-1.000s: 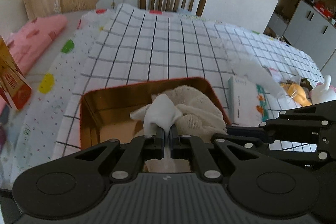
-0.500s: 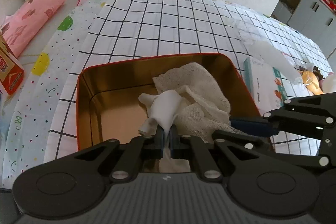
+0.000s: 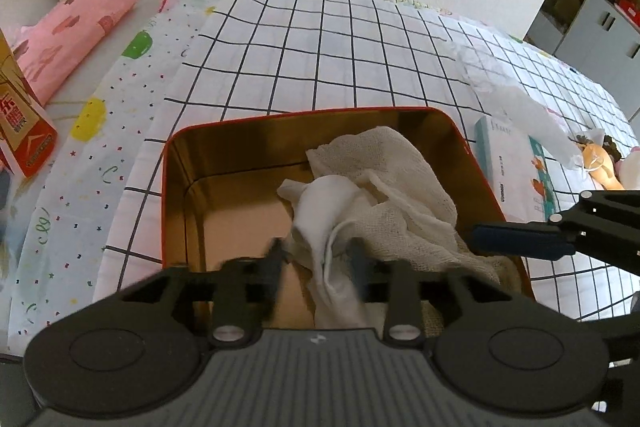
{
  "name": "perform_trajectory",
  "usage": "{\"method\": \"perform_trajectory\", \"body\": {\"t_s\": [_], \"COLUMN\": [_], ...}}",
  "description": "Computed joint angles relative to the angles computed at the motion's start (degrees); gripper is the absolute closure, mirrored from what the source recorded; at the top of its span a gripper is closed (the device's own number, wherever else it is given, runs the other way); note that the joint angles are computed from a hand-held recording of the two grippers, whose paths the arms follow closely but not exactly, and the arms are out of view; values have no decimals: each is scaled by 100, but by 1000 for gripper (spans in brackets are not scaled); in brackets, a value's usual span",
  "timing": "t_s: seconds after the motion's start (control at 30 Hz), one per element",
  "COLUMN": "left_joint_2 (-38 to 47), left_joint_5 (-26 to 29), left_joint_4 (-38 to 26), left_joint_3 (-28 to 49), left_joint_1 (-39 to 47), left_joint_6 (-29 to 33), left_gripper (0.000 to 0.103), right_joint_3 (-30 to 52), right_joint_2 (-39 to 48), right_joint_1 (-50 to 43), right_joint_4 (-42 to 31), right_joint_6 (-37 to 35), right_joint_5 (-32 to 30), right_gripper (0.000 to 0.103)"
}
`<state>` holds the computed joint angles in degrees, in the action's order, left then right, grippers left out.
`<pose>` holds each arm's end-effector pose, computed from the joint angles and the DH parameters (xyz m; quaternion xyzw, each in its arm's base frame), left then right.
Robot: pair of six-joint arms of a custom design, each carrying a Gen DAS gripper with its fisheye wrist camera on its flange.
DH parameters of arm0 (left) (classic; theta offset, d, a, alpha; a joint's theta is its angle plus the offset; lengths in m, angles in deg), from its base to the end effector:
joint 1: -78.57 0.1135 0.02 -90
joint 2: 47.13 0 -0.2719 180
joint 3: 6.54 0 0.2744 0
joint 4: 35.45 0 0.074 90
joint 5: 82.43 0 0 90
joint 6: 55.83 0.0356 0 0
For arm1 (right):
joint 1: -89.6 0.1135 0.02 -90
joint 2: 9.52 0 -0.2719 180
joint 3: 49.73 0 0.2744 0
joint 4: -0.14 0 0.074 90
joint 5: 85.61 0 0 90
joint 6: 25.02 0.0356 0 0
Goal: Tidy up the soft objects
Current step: 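Carry tissue and gauze to the tin box and release both into it, then withdraw both tools from the tin box back over the table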
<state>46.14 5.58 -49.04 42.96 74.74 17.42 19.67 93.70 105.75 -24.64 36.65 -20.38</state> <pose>0.2922 -0.0183 0.1029 -0.1128 0.9529 -0.0338 0.2794 0.3470 0.1160 0.1347 -0.4096 0.8484 0.1773 0.2847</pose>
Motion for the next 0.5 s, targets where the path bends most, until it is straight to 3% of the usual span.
{"method": "perform_trajectory", "body": {"t_s": [0.17,0.37,0.5], "left_joint_2": [-248,-672,-1181], "left_joint_5": [-42,-75,-202], "left_joint_4": [55,46,-16], "left_joint_3": [-159,-390,-630], "left_joint_1": [-28,-80,-171], "left_joint_6": [10,42,77], "left_gripper": [47,44,32], "right_joint_3": [-134,-367,-525], "right_joint_2": [-176,-545,-832], "right_joint_1": [-96,-234,-362], "right_joint_4": [13,14,-12], "right_joint_6": [43,120,177], "right_joint_5": [-38,-194,-307], "right_gripper": [61,55,47]}}
